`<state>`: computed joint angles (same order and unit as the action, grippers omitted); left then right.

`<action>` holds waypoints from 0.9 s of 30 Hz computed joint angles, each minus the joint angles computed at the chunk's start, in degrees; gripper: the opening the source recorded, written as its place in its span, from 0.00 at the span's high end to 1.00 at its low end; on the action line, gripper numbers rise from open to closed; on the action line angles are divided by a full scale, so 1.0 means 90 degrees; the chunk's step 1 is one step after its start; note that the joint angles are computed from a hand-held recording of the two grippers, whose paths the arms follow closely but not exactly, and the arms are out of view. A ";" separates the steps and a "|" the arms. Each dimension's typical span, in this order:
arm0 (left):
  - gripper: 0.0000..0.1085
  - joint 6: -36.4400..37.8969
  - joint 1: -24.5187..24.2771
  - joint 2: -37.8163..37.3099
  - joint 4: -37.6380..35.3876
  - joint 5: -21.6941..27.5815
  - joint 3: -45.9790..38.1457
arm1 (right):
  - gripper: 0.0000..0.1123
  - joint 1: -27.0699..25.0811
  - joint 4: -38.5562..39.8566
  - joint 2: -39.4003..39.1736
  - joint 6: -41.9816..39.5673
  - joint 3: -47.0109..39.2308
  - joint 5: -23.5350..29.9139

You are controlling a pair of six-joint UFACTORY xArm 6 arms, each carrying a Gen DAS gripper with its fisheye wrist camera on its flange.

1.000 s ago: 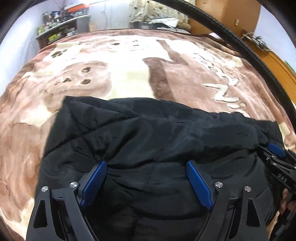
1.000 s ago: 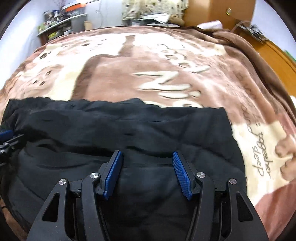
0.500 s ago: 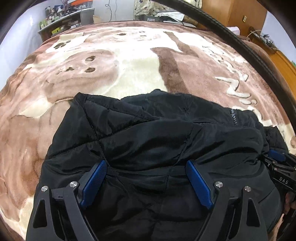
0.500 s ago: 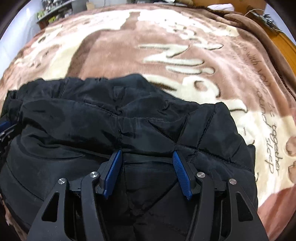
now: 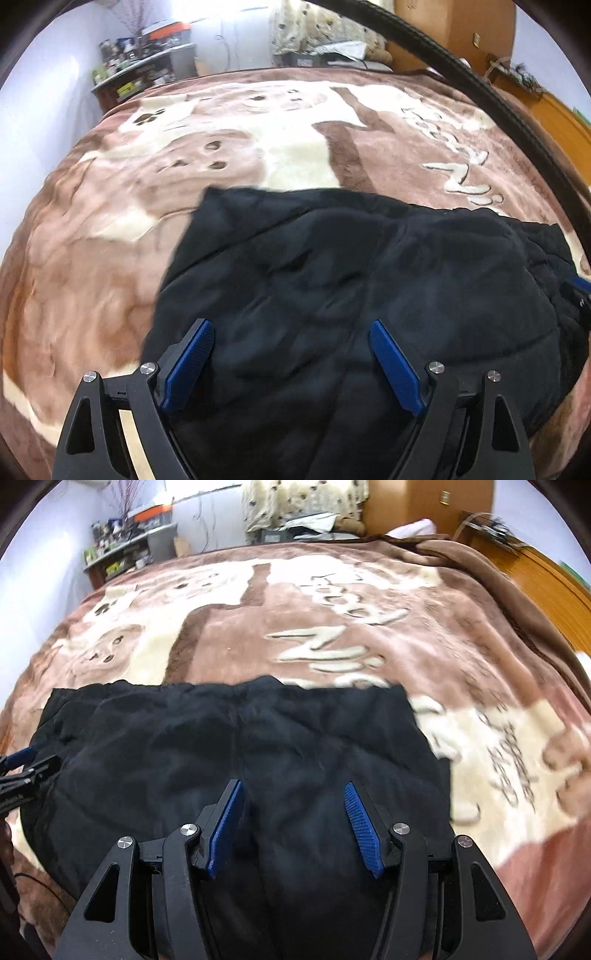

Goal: Fold large clothes

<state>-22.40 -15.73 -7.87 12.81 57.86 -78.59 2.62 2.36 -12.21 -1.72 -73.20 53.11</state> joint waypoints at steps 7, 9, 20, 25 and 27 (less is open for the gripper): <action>0.19 -0.0140 0.0131 -0.0626 0.0172 -0.0090 0.0950 | 0.49 -0.0172 0.0129 -0.0381 -0.0196 0.0984 -0.0322; 0.19 -0.0150 0.0149 -0.0620 0.0119 -0.0190 0.1051 | 0.48 -0.0072 -0.0106 -0.0336 -0.0038 0.1060 -0.0423; 0.09 -0.0264 0.0191 -0.0423 0.0225 -0.0532 0.1308 | 0.48 -0.0093 0.0105 -0.0062 -0.0322 0.1242 -0.0642; 0.08 -0.0352 0.0163 -0.0400 0.0273 -0.0602 0.1365 | 0.48 -0.0083 0.0044 -0.0025 -0.0274 0.1261 -0.0721; 0.07 -0.0393 0.0172 -0.0369 0.0226 -0.0579 0.1354 | 0.48 -0.0076 0.0001 -0.0007 -0.0240 0.1225 -0.0695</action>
<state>-25.94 -14.18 -11.20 14.84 52.65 -66.40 1.94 2.37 -12.28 -3.89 -62.17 46.86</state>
